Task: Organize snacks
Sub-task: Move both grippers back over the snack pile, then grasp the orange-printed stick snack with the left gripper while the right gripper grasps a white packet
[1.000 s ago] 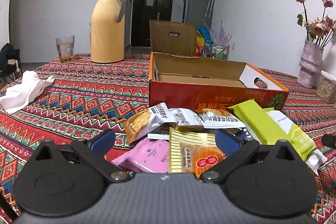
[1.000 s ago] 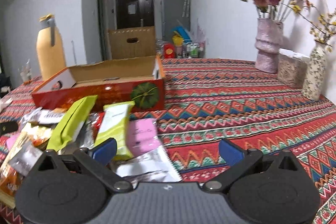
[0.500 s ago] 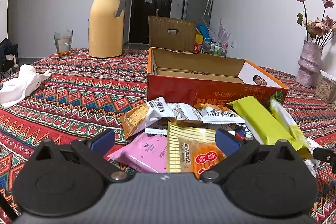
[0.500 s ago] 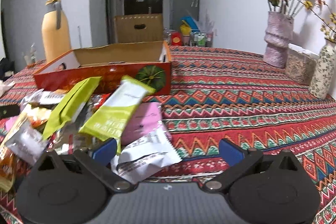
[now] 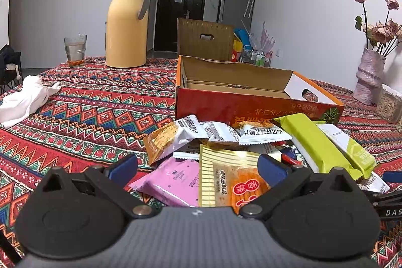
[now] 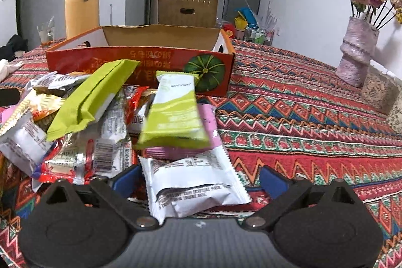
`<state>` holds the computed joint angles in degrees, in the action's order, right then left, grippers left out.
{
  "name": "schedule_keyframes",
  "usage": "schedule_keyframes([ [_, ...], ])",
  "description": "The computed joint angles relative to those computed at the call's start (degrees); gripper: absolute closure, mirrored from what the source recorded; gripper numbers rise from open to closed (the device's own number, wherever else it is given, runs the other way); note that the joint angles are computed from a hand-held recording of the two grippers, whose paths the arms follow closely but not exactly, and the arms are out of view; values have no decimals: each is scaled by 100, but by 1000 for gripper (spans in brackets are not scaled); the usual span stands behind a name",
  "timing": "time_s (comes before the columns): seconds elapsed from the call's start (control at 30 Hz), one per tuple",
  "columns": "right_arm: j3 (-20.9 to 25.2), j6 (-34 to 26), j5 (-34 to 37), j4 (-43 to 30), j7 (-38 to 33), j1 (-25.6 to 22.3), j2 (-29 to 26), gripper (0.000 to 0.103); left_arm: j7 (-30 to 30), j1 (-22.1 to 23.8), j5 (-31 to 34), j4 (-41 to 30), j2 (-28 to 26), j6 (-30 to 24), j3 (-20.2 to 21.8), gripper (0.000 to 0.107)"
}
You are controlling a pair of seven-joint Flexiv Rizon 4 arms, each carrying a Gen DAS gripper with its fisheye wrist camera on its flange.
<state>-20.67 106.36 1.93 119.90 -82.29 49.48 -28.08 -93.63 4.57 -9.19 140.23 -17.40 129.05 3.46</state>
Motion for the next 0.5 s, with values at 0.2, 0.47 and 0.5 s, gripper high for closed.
schedule_keyframes([
  [0.2, 593, 114, -149, -4, 53, -564, 54, 38, 23, -44, -54, 17, 8, -11, 14, 4],
  [0.47, 291, 596, 555, 271, -224, -117, 154, 49, 70, -7, -52, 50, 199, -342, 2, 4],
  [0.5, 272, 687, 685, 312, -282, -66, 172, 49, 87, -20, -70, 63, 241, -410, 12, 4],
])
